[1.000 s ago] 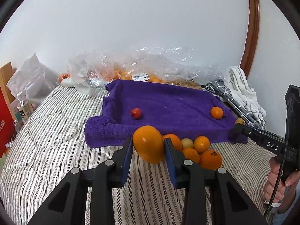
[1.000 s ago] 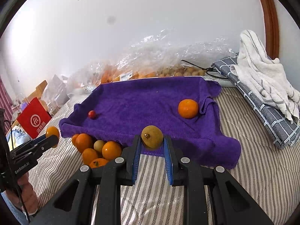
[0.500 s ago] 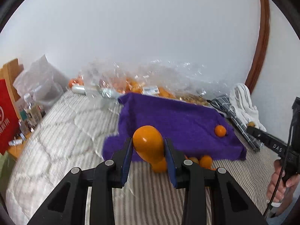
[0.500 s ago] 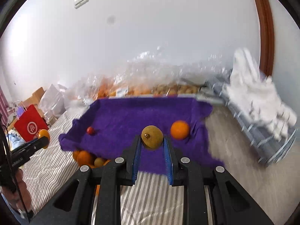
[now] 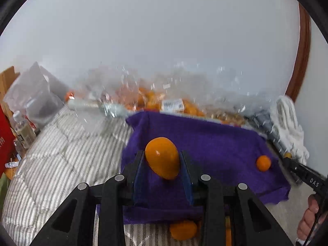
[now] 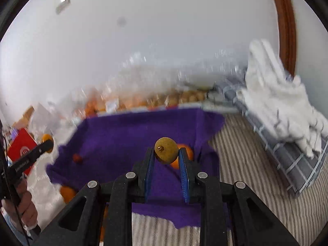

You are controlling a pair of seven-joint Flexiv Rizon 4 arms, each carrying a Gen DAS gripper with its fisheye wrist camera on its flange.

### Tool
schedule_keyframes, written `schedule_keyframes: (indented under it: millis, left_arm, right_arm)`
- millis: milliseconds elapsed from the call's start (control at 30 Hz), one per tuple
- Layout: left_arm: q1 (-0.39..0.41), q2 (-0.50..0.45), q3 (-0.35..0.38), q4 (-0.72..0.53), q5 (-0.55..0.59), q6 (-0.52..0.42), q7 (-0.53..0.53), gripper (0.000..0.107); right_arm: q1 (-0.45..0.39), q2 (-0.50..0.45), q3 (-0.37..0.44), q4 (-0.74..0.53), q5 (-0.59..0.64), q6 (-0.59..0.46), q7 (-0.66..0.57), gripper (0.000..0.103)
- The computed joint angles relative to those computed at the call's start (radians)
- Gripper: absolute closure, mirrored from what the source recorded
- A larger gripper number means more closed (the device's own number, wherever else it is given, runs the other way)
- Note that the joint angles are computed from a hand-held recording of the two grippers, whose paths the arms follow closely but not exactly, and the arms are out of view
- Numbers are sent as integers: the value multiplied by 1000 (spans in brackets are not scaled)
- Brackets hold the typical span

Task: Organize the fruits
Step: 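Lift both held fruits and move them over the purple towel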

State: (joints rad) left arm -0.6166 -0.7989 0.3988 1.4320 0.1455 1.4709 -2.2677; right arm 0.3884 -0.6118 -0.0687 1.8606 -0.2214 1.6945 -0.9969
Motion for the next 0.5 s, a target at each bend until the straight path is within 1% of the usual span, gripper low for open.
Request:
schedule_keyframes:
  millis: [33,67,100,133,167,200,267,333,400,433,500]
  left_arm:
    - [4,-4,-8,-5,5,-10,16,75]
    - [-1,-9,-3,-11,14,-14,23,75]
    - [-5,-15,4,-19,19,-24,24,75]
    - [-3,-18,0,-24,21,-34,29,75]
    - [17,-17,-29,-24,19,-37,45,75]
    - [35,-16,-56,-22,13,-36,57,75]
    - [56,-20,-87,-23,2,-47,77,75]
    - [52,-27,-81,-38,6,-71,85,75]
    - [63,-27,-94,-38,5,-73,87,75]
    - [72,-25,-106,-34,2,-71,91,75]
    - [79,-23,-116,-30,-3,-75,94,75]
  right_arm:
    - [-16,-3,20,-7,-6,-30,-4,79]
    - [-28,-4,36,-11,-9,-50,-4,79]
    - [-53,-8,67,-22,-9,-68,-7,79]
    - [-100,-17,127,-38,-8,-87,-22,79]
    - [-128,-24,163,-48,-8,-101,-36,79]
    - [-132,-26,169,-53,-9,-113,-41,79]
    - [-103,-29,135,-54,-19,-140,-35,79]
    - [-108,-39,144,-68,-19,-163,-38,79]
    - [-120,-46,162,-80,-13,-188,-43,79]
    - [-114,-48,155,-83,-15,-196,-42,79]
    - [-80,-49,115,-79,-26,-196,-27,79]
